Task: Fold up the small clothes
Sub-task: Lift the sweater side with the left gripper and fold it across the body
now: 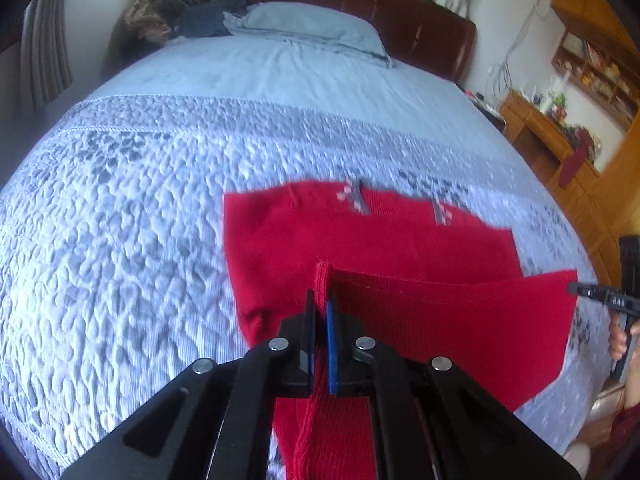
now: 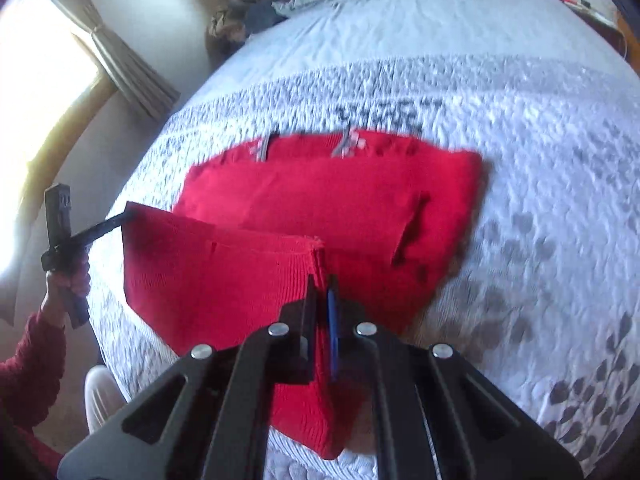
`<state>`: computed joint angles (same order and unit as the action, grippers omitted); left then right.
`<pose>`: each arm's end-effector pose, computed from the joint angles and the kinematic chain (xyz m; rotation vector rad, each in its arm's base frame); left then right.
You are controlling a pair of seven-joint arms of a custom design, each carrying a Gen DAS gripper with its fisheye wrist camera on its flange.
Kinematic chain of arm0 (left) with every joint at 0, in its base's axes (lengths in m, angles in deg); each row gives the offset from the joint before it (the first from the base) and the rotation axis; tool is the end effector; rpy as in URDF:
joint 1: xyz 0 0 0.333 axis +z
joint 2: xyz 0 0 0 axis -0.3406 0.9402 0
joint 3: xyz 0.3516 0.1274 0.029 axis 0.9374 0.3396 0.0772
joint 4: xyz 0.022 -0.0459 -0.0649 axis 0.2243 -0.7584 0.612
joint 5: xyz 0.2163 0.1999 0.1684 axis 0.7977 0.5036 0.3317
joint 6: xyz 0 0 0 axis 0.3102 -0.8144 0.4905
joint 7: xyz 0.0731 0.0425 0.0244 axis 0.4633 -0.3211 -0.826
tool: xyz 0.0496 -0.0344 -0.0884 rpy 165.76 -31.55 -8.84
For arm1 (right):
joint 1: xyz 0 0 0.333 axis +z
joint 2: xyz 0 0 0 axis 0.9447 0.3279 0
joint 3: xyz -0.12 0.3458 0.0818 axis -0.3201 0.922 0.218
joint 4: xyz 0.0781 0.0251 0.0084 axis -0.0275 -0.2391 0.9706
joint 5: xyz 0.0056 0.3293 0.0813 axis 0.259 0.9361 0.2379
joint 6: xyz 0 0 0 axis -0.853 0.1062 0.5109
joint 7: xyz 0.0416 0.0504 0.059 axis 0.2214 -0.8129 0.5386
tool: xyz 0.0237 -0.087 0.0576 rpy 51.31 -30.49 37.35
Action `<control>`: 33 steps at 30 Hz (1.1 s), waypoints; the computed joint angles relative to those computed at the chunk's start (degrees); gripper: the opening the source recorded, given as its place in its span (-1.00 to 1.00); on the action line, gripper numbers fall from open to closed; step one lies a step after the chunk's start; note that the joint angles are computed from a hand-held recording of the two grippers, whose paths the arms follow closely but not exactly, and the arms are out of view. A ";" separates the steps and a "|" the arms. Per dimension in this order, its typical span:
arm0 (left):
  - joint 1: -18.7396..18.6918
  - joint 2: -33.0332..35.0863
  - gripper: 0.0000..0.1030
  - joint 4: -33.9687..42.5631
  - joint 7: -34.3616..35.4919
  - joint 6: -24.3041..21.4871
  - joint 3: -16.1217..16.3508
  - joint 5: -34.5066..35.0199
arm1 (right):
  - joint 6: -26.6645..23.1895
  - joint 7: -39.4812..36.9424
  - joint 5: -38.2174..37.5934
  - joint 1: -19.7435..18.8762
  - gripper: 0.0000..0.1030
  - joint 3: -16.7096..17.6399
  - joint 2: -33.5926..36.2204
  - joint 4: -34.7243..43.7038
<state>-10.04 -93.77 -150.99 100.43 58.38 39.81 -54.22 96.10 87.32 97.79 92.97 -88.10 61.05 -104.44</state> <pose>0.4554 0.1031 0.5318 -1.9074 2.0618 -0.9231 0.4082 0.1134 0.5574 -1.8601 1.6242 -0.0114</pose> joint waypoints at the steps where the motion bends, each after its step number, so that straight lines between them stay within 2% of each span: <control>1: -0.12 1.54 -0.92 2.16 -1.36 0.06 -0.19 -0.27 | -0.35 0.52 -0.37 -0.36 -0.94 -0.19 0.75 1.43; 5: -0.43 8.17 -0.92 10.45 -6.73 2.24 -1.94 1.44 | -2.21 3.47 -3.70 -3.39 -0.94 -0.03 6.53 9.74; 8: -0.94 14.68 -0.92 17.01 -10.77 5.95 -3.75 4.40 | -4.18 7.20 -7.57 -6.57 -0.94 1.01 13.64 18.04; 11: -1.95 21.40 -0.92 22.83 -17.12 8.30 -4.43 11.02 | -6.08 10.34 -9.67 -9.36 -0.94 2.30 20.22 24.62; 13: -2.28 25.26 -0.92 25.83 -21.12 8.29 -4.71 14.67 | -6.92 12.52 -10.72 -10.96 -0.94 3.17 24.70 28.17; 16: -4.19 30.92 -0.92 29.71 -28.88 6.23 -3.36 22.69 | -8.81 17.76 -14.90 -12.26 -0.94 3.99 31.15 32.38; 18: -6.04 33.71 -0.92 30.68 -33.14 5.90 -1.82 28.97 | -9.53 20.59 -18.65 -12.49 -0.93 4.33 33.58 33.57; 20: -6.32 35.10 -0.91 30.55 -35.29 6.22 -1.63 32.10 | -9.40 22.48 -20.87 -13.11 -0.93 5.03 35.54 34.03; 23: -5.32 35.74 -0.80 29.19 -36.21 8.57 -2.72 33.19 | -8.35 23.43 -21.06 -15.18 -0.92 7.13 36.65 33.25; 26: -4.83 35.33 -0.72 28.76 -36.24 8.79 -3.16 34.29 | -6.98 23.78 -20.46 -16.78 -0.89 8.75 36.62 32.13; 27: -5.02 34.93 -0.58 28.69 -36.74 8.43 -2.84 35.03 | -7.16 24.22 -20.84 -16.89 -0.82 8.88 36.36 32.03; 28: -5.33 34.11 -0.33 28.49 -37.65 7.55 -2.19 36.03 | -7.34 24.55 -21.24 -16.98 -0.66 8.95 36.09 31.92; 29: -5.22 33.28 -0.20 28.68 -38.29 5.92 -2.05 36.50 | -7.49 25.78 -22.82 -16.49 -0.40 8.43 34.94 31.30; 31: -2.72 29.47 0.00 26.89 -36.84 2.41 -3.48 34.54 | -7.01 26.76 -24.95 -16.00 -0.08 8.05 31.68 29.12; 32: -1.08 27.55 0.11 25.75 -34.61 1.05 -4.56 32.65 | -7.20 26.63 -25.90 -15.89 -0.11 7.92 28.95 27.19; 33: 0.96 24.40 0.46 23.28 -31.17 -0.88 -5.46 30.25 | -8.60 27.09 -27.02 -15.61 -0.11 7.59 27.08 26.33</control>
